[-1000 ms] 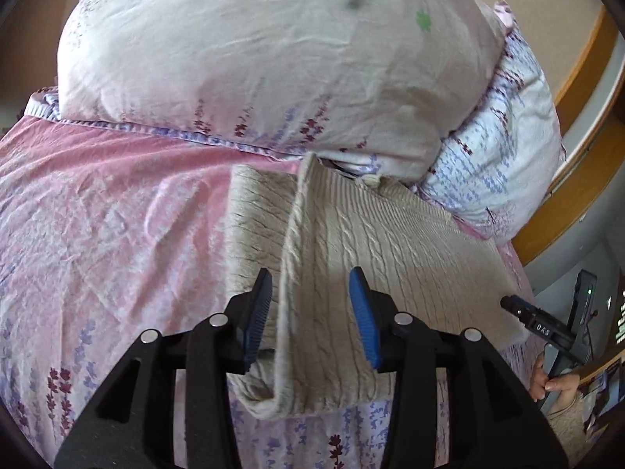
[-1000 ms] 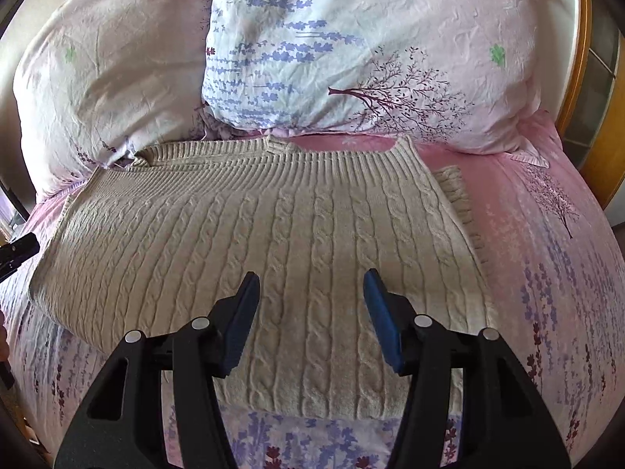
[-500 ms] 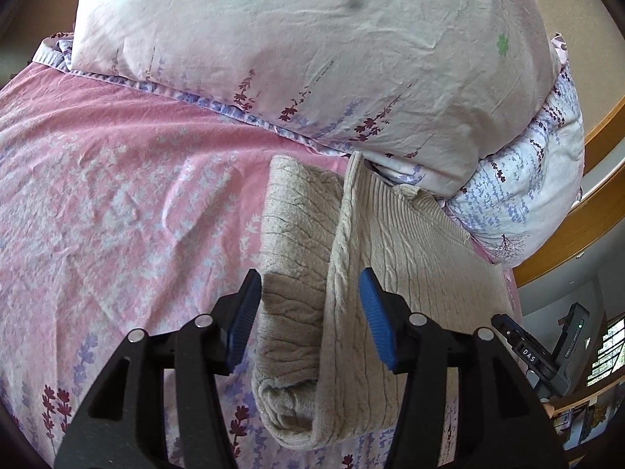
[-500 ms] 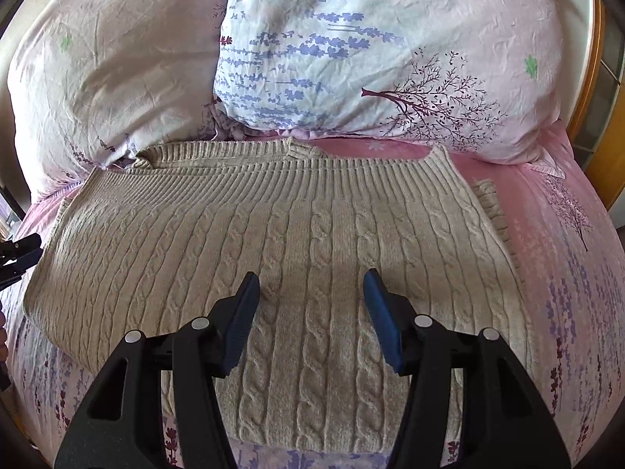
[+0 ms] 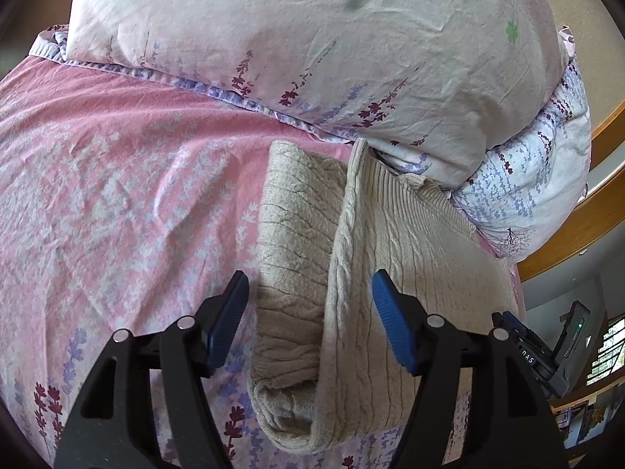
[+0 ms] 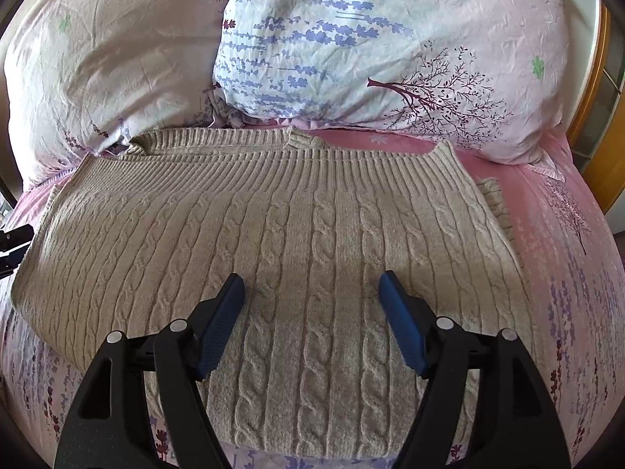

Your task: Fold small clothes

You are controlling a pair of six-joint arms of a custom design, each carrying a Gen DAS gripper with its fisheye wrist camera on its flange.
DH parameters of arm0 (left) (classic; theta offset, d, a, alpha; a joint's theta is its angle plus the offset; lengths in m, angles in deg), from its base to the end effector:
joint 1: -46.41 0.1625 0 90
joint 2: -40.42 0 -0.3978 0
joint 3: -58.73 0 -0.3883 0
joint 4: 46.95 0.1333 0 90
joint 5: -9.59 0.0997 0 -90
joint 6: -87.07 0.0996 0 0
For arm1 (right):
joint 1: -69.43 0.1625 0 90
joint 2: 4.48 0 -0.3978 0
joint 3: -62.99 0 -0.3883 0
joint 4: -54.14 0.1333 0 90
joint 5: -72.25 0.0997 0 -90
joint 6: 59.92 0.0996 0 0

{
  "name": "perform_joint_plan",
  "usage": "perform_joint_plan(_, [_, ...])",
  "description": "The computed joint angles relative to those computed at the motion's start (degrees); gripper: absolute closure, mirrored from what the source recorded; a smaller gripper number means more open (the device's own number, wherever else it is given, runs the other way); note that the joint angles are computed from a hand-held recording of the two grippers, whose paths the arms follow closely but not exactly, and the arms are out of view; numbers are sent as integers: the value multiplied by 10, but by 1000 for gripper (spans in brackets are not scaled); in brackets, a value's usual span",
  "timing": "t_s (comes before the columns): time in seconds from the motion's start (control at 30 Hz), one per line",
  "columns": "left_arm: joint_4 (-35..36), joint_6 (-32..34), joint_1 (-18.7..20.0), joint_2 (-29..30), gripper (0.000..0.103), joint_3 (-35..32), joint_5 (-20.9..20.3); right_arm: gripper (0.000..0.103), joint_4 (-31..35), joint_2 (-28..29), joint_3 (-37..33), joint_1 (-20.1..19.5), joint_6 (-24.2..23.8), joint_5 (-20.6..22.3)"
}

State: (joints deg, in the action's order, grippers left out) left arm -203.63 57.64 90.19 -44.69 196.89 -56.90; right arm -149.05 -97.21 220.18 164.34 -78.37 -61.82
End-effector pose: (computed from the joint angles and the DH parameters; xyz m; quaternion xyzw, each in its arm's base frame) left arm -0.1588 -0.3918 0.1833 0.1180 0.9652 -0.2158 0.0885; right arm 0.0867 -0.2616 0.2372 0.0194 -0.8582 0.3395 0.3845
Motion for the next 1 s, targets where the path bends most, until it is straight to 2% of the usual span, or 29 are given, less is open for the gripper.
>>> perform_joint_plan(0.17, [-2, 0, 3, 11, 29, -8, -6, 28, -28, 20, 3, -1, -10, -4])
perform_joint_plan(0.37, [-15, 3, 11, 23, 28, -15, -17, 27, -42, 29, 4, -6, -21, 0])
perform_joint_plan(0.47, [-18, 6, 10, 29, 28, -17, -13, 24, -57, 41, 3, -7, -29, -4])
perform_joint_plan(0.53, [-19, 8, 9, 33, 27, -19, -11, 19, -72, 54, 1, -5, -31, -14])
perform_joint_plan(0.6, [-19, 10, 8, 38, 26, -21, -7, 18, -61, 40, 4, -16, -26, 1])
perform_joint_plan(0.77, [-18, 3, 5, 47, 26, -27, 1, 18, -60, 35, 7, -20, -26, 10])
perform_joint_plan(0.9, [-21, -13, 17, 44, 30, -30, -8, 18, -61, 32, 10, -22, -26, 15])
perform_joint_plan(1.0, [-22, -5, 31, 41, 32, -35, -29, 18, -63, 33, 11, -22, -25, 17])
